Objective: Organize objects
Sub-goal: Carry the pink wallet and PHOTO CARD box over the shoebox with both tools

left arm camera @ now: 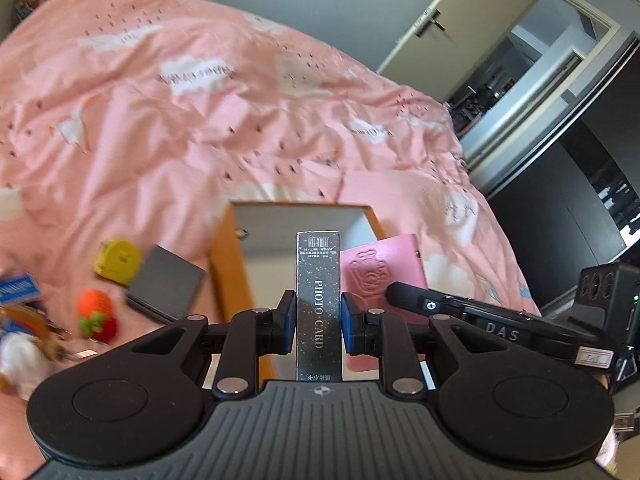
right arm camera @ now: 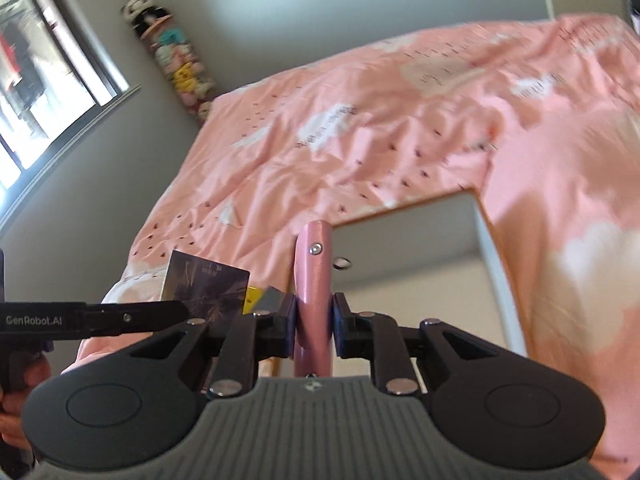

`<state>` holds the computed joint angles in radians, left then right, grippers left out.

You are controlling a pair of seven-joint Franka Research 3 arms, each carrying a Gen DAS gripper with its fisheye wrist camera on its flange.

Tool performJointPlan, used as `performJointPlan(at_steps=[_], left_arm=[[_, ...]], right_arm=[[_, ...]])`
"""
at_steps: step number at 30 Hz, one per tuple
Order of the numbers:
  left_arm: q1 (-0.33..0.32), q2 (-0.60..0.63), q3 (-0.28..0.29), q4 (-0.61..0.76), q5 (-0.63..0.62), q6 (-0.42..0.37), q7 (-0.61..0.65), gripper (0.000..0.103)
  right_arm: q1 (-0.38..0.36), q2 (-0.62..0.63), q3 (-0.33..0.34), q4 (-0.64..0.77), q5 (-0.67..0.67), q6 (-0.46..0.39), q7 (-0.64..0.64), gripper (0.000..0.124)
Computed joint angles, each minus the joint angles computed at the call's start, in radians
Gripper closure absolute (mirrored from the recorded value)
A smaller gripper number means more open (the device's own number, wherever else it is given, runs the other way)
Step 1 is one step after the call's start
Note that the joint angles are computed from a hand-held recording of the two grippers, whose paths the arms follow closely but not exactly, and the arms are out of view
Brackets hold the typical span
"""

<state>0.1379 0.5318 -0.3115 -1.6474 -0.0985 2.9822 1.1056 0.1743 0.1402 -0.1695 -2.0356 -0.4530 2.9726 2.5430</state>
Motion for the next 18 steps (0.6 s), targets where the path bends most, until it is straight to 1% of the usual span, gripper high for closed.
performJointPlan(at_steps=[1, 2, 4, 5, 6, 8, 10, 11, 12, 14, 15, 17, 18], left_arm=[[0.003, 0.028, -0.017, 0.024, -0.006, -0.010, 0.009, 0.078], [-0.011, 0.057, -0.014, 0.053, -0.001, -0.024, 0.007, 0.078], [-0.059, 0.104, 0.023, 0.114, 0.027, -0.067, -0.017, 0.078], [-0.099, 0.131, 0.064, 0.154, 0.054, -0.100, -0.044, 0.078], [-0.139, 0.152, 0.106, 0.187, 0.084, -0.133, -0.079, 0.078], [-0.188, 0.183, 0.157, 0.235, 0.136, -0.190, -0.126, 0.078], [-0.231, 0.210, 0.204, 0.284, 0.189, -0.263, -0.185, 0.078], [-0.245, 0.222, 0.219, 0.306, 0.211, -0.299, -0.211, 0.078], [-0.251, 0.229, 0.224, 0.318, 0.229, -0.324, -0.225, 0.078], [-0.255, 0.246, 0.225, 0.347, 0.249, -0.369, -0.254, 0.078], [-0.257, 0.255, 0.224, 0.363, 0.258, -0.394, -0.263, 0.078], [-0.267, 0.271, 0.231, 0.392, 0.281, -0.434, -0.288, 0.078], [-0.276, 0.277, 0.237, 0.405, 0.298, -0.451, -0.299, 0.078]], right_arm=[[0.007, -0.005, -0.015, -0.018, -0.025, -0.002, 0.039, 0.104], [0.018, -0.008, -0.033, -0.028, -0.072, -0.013, 0.092, 0.104], [0.017, -0.002, -0.040, -0.037, -0.129, -0.040, 0.151, 0.104], [0.012, 0.005, -0.038, -0.040, -0.144, -0.048, 0.168, 0.104], [-0.004, 0.013, -0.023, -0.042, -0.116, -0.049, 0.141, 0.104], [-0.031, 0.032, 0.002, -0.049, -0.037, -0.036, 0.083, 0.104], [-0.054, 0.052, 0.032, -0.052, 0.072, -0.016, -0.005, 0.104], [-0.062, 0.063, 0.044, -0.050, 0.124, -0.006, -0.048, 0.105], [-0.085, 0.071, 0.074, -0.052, 0.194, 0.003, -0.121, 0.105], [-0.113, 0.087, 0.111, -0.053, 0.301, 0.015, -0.214, 0.105], [-0.151, 0.094, 0.157, -0.053, 0.380, 0.014, -0.300, 0.105], [-0.186, 0.108, 0.203, -0.050, 0.488, 0.010, -0.395, 0.105], [-0.195, 0.115, 0.215, -0.048, 0.528, 0.011, -0.429, 0.105]])
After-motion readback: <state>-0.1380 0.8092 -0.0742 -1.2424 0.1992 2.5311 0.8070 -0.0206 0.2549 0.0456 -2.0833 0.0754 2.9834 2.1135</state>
